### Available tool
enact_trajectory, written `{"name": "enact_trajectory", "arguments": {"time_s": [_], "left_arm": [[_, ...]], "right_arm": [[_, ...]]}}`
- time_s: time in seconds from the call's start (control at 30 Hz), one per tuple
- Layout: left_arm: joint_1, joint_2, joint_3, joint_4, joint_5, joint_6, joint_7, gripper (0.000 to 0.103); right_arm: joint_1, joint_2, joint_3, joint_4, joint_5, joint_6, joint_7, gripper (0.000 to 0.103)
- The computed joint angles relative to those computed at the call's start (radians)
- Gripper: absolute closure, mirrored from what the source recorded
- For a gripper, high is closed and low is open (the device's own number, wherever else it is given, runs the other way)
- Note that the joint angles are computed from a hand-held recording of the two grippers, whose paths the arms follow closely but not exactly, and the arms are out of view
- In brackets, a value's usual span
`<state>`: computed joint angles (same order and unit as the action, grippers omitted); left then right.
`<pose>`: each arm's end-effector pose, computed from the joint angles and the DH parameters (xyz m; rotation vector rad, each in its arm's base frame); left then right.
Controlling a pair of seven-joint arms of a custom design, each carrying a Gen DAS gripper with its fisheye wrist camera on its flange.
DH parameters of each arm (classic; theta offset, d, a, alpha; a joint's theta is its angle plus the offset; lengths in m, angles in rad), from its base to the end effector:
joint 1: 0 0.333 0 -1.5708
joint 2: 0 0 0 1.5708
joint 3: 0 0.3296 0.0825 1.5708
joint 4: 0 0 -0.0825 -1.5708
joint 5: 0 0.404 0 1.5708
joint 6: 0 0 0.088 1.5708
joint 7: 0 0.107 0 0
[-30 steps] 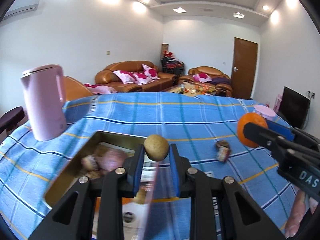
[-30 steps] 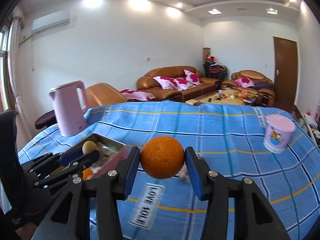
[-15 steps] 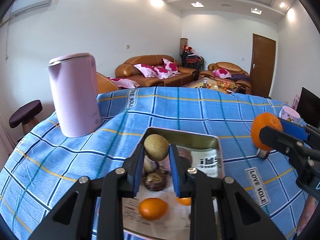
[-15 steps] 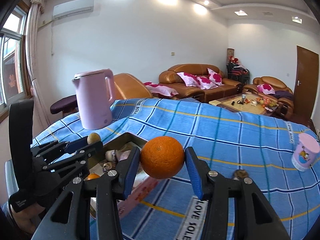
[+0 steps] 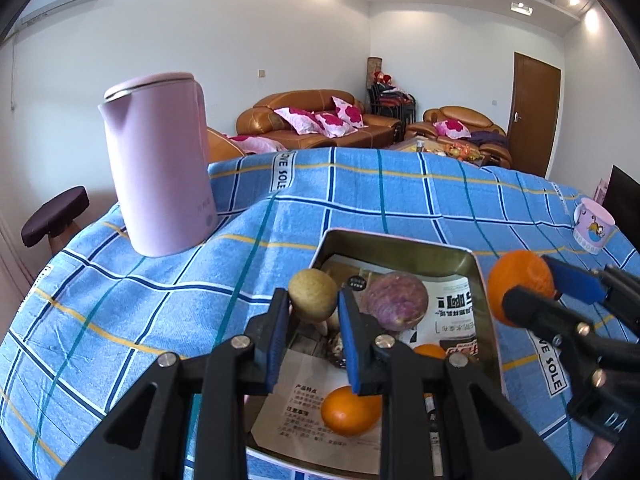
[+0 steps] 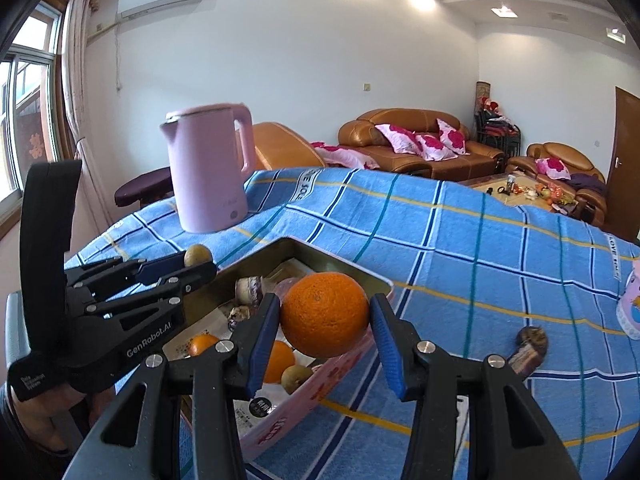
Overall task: Organize fruits
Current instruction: 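Lower the yellow fruit and orange into the tin and open both grippers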
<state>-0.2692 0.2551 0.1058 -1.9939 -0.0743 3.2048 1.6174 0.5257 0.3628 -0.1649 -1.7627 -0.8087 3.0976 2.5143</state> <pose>0.6586 -0.1070 0.4529 -1.5335 1.7838 -0.9191 0.6322 0.3188 0.4592 -1.7653 1.3706 -0.6996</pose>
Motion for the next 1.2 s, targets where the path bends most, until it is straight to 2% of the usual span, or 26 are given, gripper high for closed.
{"name": "enact_trajectory", "arguments": {"time_s": [0.1, 0.17, 0.37, 0.53, 0.63, 0.73, 0.97, 1.2], "left_arm": [[-0.009, 0.006, 0.013, 0.006, 0.009, -0.016, -0.009, 0.077], [0.008, 0.006, -0.004, 0.009, 0.014, -0.032, -0.008, 0.077], [0.017, 0.012, -0.006, 0.011, 0.051, -0.054, -0.029, 0.077], [0.013, 0.016, 0.001, 0.013, 0.087, -0.057, -0.056, 0.077], [-0.014, 0.015, 0.031, 0.01, 0.118, -0.054, -0.083, 0.077], [-0.005, 0.015, 0.019, 0.01, 0.125, -0.055, -0.084, 0.077], [-0.023, 0.017, 0.041, 0.012, 0.159, -0.062, -0.116, 0.077], [-0.016, 0.017, 0.039, 0.013, 0.18, -0.067, -0.136, 0.076]], "right_arm": [[-0.03, 0.01, 0.044, 0.003, 0.039, -0.011, -0.056, 0.054], [-0.055, 0.017, 0.081, 0.004, 0.081, -0.017, -0.112, 0.054], [-0.082, 0.026, 0.138, -0.011, 0.181, -0.016, -0.244, 0.054], [-0.073, 0.032, 0.145, -0.015, 0.236, -0.024, -0.314, 0.054], [-0.066, 0.033, 0.141, -0.017, 0.255, -0.022, -0.336, 0.054], [-0.062, 0.032, 0.139, -0.019, 0.271, -0.021, -0.353, 0.054], [-0.069, 0.029, 0.148, -0.026, 0.305, -0.02, -0.391, 0.054], [-0.069, 0.027, 0.15, -0.031, 0.324, -0.017, -0.413, 0.054]]}}
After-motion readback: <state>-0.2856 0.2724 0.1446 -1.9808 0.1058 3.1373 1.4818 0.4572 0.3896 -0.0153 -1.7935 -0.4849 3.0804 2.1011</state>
